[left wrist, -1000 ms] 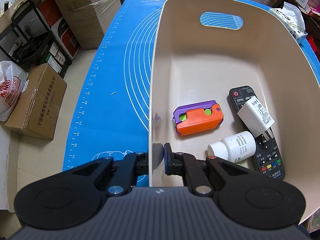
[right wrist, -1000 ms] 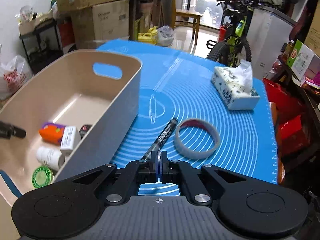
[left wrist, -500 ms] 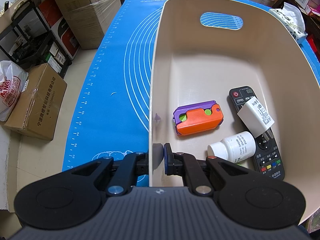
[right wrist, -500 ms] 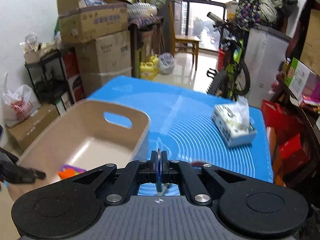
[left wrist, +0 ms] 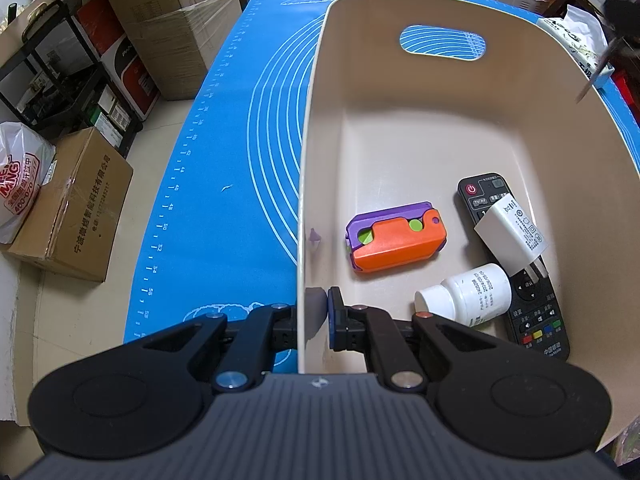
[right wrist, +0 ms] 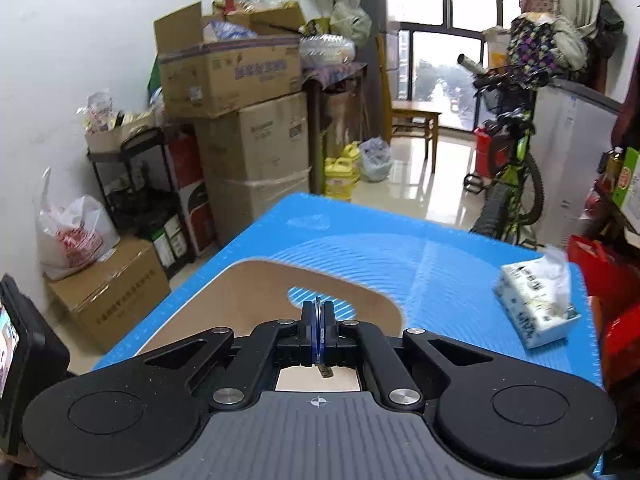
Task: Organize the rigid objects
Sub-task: 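Carry the keys into the basket and release them with the right tool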
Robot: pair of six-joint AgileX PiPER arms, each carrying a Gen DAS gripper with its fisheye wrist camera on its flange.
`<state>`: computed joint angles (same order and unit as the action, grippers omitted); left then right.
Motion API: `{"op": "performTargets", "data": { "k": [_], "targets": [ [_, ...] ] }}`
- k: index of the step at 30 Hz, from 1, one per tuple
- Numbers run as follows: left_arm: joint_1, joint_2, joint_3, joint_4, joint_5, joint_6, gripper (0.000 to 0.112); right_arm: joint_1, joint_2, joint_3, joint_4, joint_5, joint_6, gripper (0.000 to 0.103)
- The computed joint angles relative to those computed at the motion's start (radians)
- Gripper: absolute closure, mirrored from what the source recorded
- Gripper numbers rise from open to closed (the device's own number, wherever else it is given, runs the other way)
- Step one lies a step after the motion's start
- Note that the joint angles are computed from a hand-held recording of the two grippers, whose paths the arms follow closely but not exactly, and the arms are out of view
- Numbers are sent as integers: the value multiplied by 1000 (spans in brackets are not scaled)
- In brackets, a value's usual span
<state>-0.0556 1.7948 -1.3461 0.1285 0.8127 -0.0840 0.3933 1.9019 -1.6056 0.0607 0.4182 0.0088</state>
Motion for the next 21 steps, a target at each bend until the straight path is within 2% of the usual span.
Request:
{"op": "performTargets", "data": {
  "k": [16, 19, 20, 21],
  "targets": [
    [6, 6, -11, -6, 7, 12, 103, 56, 182, -94, -16, 201, 4, 89],
    [6, 5, -11, -3, 7, 10, 103, 49, 179, -79, 3, 200, -4, 84],
    [4, 6, -9, -1, 6, 6, 103, 47, 174, -71, 7, 194, 0, 80],
    [5, 6, -9, -1, 6, 7, 103, 39, 164, -60, 21, 188, -17, 71]
  ]
}}
